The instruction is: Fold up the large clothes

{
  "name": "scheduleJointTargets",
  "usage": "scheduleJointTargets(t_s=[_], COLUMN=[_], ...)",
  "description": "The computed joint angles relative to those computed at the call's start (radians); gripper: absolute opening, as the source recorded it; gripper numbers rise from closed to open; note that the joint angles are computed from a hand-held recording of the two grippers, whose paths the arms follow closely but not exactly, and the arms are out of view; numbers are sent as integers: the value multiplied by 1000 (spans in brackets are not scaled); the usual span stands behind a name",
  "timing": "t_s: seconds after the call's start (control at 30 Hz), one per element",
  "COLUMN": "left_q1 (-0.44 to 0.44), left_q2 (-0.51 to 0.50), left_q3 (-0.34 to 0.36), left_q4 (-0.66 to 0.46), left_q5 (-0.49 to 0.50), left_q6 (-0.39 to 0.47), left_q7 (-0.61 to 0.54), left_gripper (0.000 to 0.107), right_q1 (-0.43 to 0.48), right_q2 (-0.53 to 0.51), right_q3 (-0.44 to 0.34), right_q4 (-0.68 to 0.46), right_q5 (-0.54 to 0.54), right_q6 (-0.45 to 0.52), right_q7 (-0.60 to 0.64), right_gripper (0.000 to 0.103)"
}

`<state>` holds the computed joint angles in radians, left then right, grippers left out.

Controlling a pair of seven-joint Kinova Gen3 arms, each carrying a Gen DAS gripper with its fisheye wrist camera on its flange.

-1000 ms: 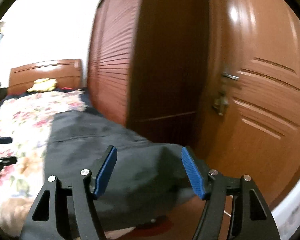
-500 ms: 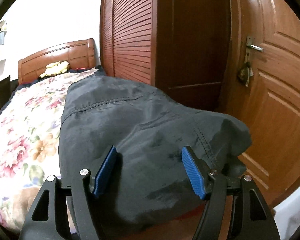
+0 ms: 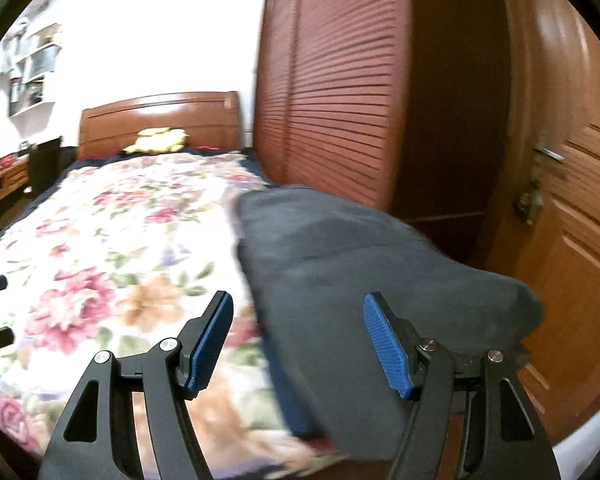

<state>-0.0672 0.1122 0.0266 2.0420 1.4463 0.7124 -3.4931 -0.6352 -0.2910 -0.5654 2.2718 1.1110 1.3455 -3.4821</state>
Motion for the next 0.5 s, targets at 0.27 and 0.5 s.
scheduleJointTargets(t_s=[0.27, 0.5], left_q1=[-104, -186], left_q2=[13, 75], left_q3=[-71, -123], left_q4=[55, 84], left_q5=[82, 210], left_q6=[33, 16], left_q7=[-111, -256], left_gripper=[103, 103], right_q1=[-79, -158], right_q2=[174, 323], right_q3=[65, 153], right_q4=[-16, -81], right_q5=[197, 343], right_q6=[-176, -290], right_q7=[-146, -186], right_gripper=[76, 77])
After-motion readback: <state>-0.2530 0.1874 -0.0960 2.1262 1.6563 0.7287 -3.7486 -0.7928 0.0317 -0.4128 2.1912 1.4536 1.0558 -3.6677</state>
